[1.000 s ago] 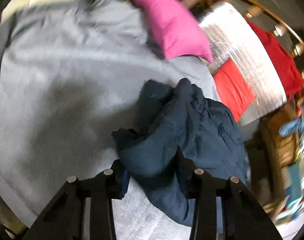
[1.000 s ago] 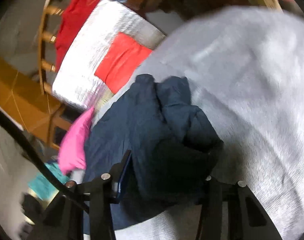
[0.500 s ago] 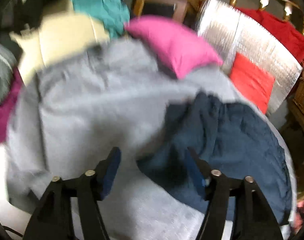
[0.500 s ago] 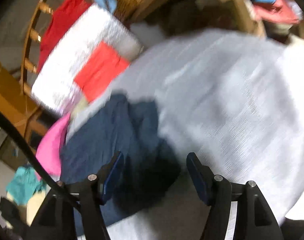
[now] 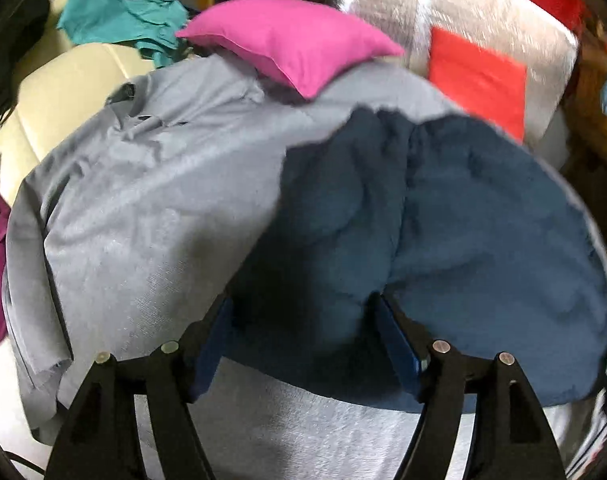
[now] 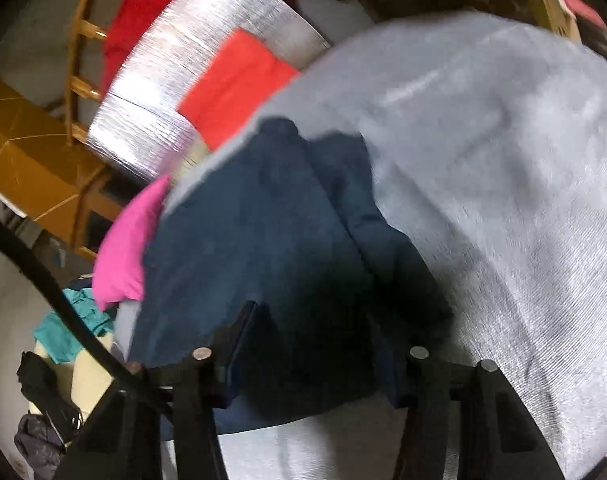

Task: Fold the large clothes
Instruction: 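Raise both grippers away from the folded navy jacket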

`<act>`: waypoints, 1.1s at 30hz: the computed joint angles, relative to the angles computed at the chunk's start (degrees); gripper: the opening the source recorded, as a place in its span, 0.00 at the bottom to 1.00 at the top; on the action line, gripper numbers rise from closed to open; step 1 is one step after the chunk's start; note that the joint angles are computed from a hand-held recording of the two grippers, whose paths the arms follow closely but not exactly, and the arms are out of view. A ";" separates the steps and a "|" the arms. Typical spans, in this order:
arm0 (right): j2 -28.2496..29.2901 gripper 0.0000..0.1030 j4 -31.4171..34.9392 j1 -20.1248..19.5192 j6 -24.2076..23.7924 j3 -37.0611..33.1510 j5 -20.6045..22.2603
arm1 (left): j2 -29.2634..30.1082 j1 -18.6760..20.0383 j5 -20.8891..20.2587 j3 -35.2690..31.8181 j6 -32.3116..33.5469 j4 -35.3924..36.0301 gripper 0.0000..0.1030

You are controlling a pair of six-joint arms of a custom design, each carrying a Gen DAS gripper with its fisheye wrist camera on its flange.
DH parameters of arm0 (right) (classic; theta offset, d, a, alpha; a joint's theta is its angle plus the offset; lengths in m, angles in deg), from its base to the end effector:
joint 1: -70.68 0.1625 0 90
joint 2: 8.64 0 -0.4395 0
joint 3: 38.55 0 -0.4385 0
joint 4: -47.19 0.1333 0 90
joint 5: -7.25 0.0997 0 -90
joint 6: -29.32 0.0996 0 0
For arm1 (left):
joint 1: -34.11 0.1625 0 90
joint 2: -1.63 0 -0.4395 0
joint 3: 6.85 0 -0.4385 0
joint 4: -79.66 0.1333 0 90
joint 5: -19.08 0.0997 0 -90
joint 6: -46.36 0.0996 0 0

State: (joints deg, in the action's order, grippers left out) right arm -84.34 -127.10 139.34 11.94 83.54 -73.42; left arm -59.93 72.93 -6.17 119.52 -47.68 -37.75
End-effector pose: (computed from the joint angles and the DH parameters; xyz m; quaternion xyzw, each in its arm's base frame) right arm -0.0610 -0.5667 0.2546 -0.0062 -0.9430 0.3309 0.0347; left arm -0.2101 -0.4557 0.0579 -0.1325 0.8074 -0.4031 0.4100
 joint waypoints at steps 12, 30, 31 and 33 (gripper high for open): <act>-7.54 0.78 -16.25 7.08 -16.35 9.23 -6.98 | 1.58 -12.00 3.18 -8.04 -30.75 46.47 0.81; -32.24 1.00 -8.87 15.00 -23.45 18.68 -3.43 | 4.17 -28.04 -3.00 -20.93 -53.79 81.77 0.96; -32.77 1.00 -8.14 15.51 -23.77 18.78 -4.03 | 4.32 -28.77 -3.35 -21.40 -54.08 82.34 0.96; -35.08 1.00 -4.88 16.33 -24.80 19.22 -4.42 | 4.75 -29.86 -3.96 -22.13 -54.42 83.28 0.96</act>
State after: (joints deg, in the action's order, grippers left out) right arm -119.41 -131.98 155.67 -12.86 102.76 -77.84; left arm -55.19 43.07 -10.13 97.39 -102.10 45.54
